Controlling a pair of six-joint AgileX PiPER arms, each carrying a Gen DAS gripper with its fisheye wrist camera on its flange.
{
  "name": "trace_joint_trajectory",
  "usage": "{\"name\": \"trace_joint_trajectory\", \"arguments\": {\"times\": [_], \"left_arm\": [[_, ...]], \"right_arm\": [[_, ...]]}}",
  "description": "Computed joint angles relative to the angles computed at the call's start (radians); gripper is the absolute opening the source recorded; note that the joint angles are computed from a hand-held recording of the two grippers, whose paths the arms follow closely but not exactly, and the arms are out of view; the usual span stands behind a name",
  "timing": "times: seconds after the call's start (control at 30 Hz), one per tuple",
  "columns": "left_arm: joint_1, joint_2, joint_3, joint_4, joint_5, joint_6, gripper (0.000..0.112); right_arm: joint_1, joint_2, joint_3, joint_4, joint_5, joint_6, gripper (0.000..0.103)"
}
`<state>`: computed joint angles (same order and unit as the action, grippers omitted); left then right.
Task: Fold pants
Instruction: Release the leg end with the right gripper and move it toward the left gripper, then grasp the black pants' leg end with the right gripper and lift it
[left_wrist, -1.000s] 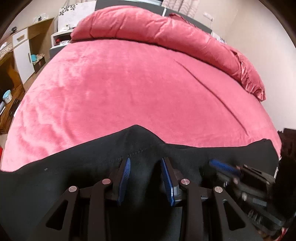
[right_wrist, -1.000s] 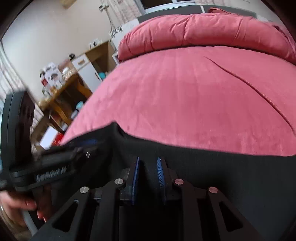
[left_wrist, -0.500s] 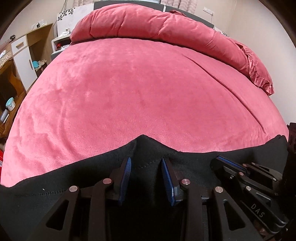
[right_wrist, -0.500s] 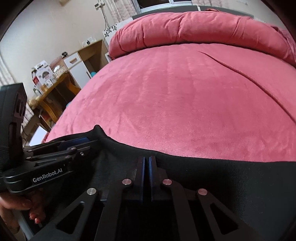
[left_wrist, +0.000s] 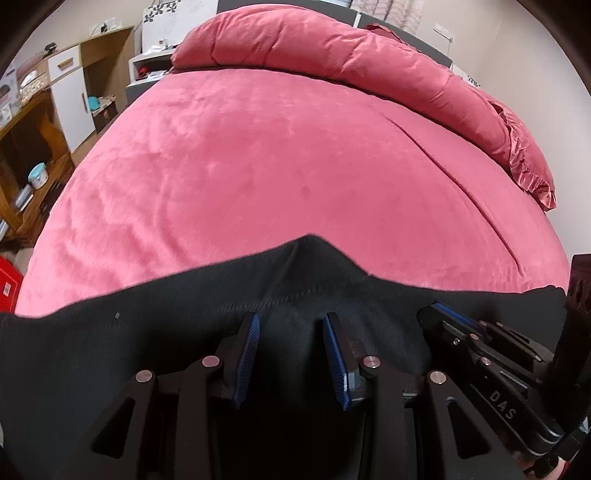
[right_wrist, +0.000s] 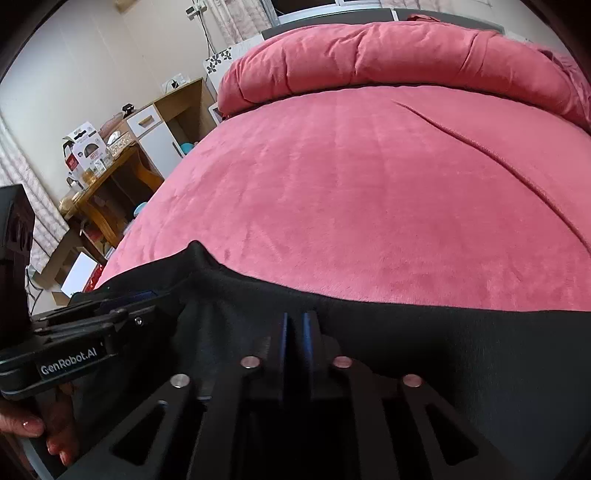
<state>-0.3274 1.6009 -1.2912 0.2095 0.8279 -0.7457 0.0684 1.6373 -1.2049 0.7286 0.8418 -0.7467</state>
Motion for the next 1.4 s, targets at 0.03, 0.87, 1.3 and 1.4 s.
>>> {"name": "trace_joint_trajectory", "arguments": {"times": [0.03,0.87,1.3,1.4], "left_arm": [[-0.007,-0.01,0.011,0.011,0.004,-0.014,0.036],[-0.165,-0.451,0.458,0.253,0.034,-0.28,0.036],[-0.139,-0.487,0.467,0.255,0.019,-0.309,0.037],[-0.131,-0.501,0.47,0.278,0.027,-0.344,0.037]], "right_arm": [[-0.001,-0.009,0.004,0.004,0.007,-0.005,0.021],[-0.372,-0.223,0.174,0.038,0.15,-0.119,0.036],[-0.882,0.029,-0.164,0.059,0.277,-0.06,0.043],[-0.995,0.108,-0.258,0.075,0.3,0.008,0.048]]}}
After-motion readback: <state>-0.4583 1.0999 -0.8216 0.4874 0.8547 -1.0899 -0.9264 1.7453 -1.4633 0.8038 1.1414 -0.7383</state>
